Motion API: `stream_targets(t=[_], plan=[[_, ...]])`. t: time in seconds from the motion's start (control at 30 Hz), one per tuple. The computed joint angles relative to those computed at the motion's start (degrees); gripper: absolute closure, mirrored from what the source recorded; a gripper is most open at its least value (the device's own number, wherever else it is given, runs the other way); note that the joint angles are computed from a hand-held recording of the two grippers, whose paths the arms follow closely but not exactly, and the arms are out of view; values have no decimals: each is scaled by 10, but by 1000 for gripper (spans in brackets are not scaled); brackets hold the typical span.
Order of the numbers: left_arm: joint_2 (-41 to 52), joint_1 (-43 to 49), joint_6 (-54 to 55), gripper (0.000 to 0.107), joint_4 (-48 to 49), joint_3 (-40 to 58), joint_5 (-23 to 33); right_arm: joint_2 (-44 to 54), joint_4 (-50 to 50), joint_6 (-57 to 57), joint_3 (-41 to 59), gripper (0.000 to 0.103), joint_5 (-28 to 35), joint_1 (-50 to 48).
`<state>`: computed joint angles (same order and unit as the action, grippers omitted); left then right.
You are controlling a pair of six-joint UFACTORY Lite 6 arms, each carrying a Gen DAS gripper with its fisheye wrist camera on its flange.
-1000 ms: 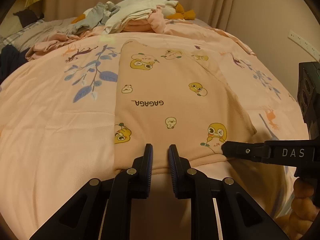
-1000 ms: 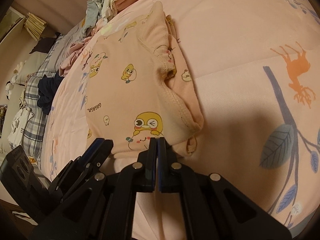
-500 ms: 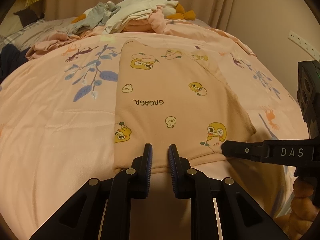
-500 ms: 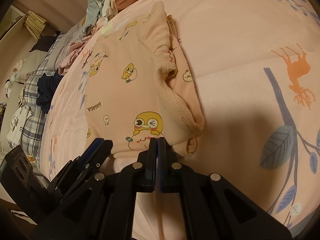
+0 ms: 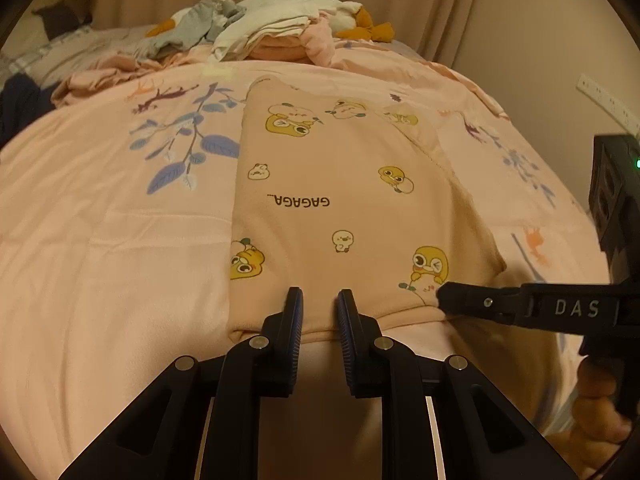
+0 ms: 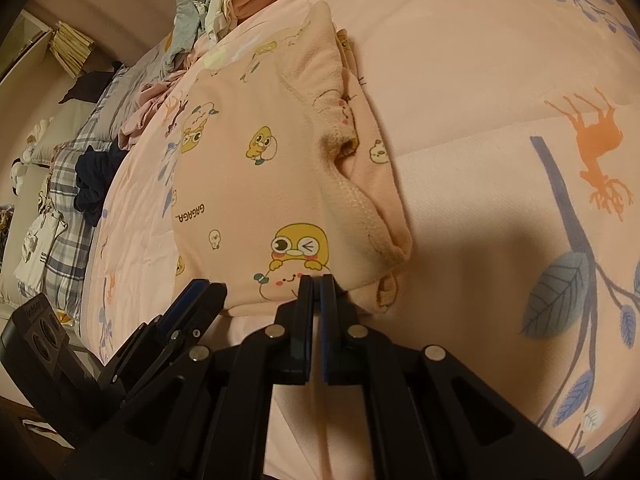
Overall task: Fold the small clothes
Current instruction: 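Press the folded shirt edge flat with the right tool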
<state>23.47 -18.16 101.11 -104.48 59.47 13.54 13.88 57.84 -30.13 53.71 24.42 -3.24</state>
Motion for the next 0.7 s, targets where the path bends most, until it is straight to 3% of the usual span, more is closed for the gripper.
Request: stream_targets(t=[0.17,0.4,0.53,0.7], plan=[[1,18,-147,87,135,15,28,0,-7,7,2,101,-5,5],[-7,60,-410,83,379,66,119,-13,-20,11,-4,96,-33,26],[-25,97,-398,63,363,80,167,-47,41,-58,-24,61,-22,29],[-6,152,-369,48,320,131,231,-123,143,-184,-69,49,-20,12]])
